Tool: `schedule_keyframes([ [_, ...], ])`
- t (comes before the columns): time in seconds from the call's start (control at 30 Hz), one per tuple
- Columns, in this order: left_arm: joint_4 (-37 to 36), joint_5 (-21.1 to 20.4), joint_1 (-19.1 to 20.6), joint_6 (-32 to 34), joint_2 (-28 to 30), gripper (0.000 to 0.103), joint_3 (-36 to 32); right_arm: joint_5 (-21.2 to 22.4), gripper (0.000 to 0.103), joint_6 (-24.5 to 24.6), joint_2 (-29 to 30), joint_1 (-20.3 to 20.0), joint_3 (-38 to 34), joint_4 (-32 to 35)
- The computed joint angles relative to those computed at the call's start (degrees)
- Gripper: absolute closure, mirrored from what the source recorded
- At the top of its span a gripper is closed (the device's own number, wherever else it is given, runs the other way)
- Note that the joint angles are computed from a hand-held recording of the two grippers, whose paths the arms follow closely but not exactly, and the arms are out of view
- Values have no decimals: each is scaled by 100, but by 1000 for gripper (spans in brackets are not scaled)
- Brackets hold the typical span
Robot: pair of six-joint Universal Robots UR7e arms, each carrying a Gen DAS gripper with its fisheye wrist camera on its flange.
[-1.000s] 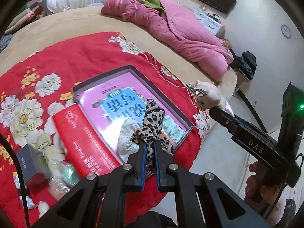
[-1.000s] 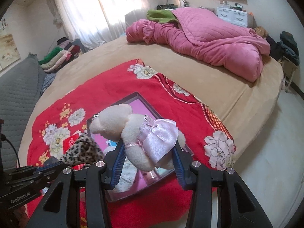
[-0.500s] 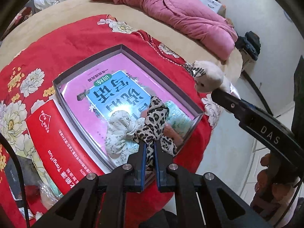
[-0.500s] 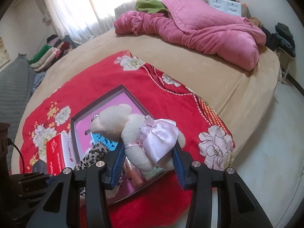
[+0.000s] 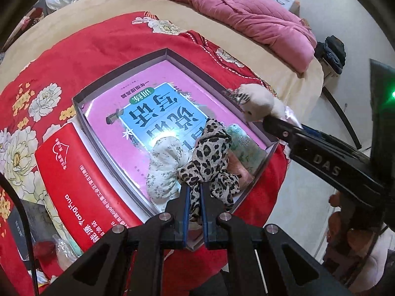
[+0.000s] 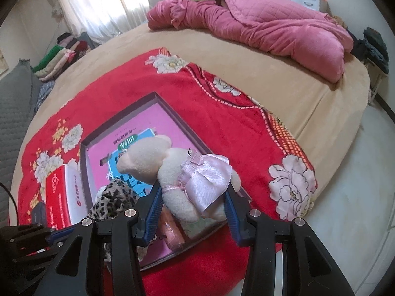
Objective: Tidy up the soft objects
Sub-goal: 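Lower the leopard scrunchie into the tray with the left tool while the right tool lowers the bear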
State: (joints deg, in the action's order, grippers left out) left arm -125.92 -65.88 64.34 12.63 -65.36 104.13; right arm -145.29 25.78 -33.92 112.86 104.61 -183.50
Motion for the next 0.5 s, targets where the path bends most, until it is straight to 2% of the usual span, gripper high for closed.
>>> schedule_keyframes([
  [0.5, 12, 15, 37, -10, 9, 95, -58, 92, 54, 302, 208, -322, -256, 391],
])
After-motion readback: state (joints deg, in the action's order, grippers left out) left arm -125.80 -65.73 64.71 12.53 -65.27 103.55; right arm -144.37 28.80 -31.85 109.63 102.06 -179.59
